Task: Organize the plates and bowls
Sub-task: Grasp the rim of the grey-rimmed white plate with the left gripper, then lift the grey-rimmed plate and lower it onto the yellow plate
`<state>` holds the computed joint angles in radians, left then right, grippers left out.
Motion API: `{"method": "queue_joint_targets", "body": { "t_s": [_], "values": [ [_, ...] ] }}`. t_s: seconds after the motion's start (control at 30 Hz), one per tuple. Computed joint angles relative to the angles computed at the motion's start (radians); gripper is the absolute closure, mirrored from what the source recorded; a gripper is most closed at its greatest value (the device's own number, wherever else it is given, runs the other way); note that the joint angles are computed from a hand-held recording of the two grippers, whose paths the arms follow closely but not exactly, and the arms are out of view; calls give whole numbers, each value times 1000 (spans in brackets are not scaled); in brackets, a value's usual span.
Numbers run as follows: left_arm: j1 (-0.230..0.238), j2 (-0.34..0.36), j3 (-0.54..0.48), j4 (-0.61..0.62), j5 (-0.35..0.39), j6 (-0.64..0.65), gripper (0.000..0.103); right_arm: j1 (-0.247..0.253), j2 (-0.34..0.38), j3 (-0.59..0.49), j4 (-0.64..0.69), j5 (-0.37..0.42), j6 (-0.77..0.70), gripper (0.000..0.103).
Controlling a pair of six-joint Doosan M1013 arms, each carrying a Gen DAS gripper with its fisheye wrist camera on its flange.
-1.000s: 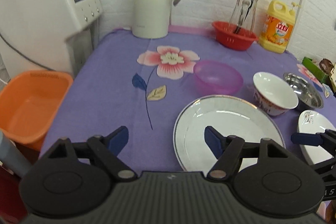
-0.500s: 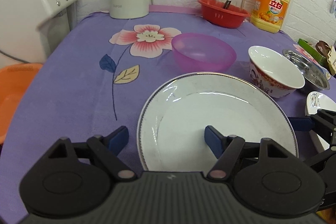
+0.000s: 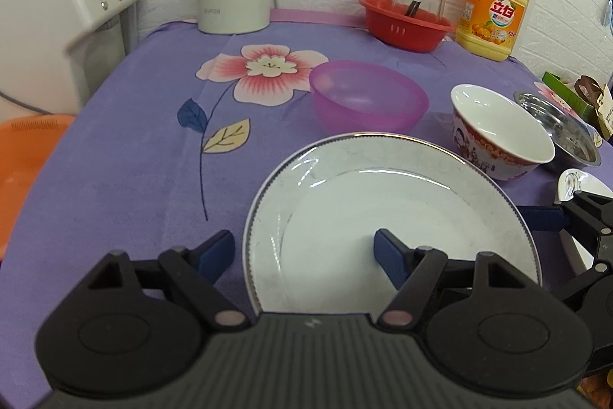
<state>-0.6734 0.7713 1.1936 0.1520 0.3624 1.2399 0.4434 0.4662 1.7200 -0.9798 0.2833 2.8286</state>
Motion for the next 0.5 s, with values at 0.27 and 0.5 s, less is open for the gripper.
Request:
{"method": "queue_joint_targets", "body": {
  "t_s": [0.27, 0.5],
  "values": [
    [-1, 0, -4, -110, 6, 118, 32, 4, 1, -2, -24, 16, 29, 0],
    [-4, -4, -14, -129, 27, 78, 35, 10, 3, -23, 99, 22, -97, 0]
  ]
}}
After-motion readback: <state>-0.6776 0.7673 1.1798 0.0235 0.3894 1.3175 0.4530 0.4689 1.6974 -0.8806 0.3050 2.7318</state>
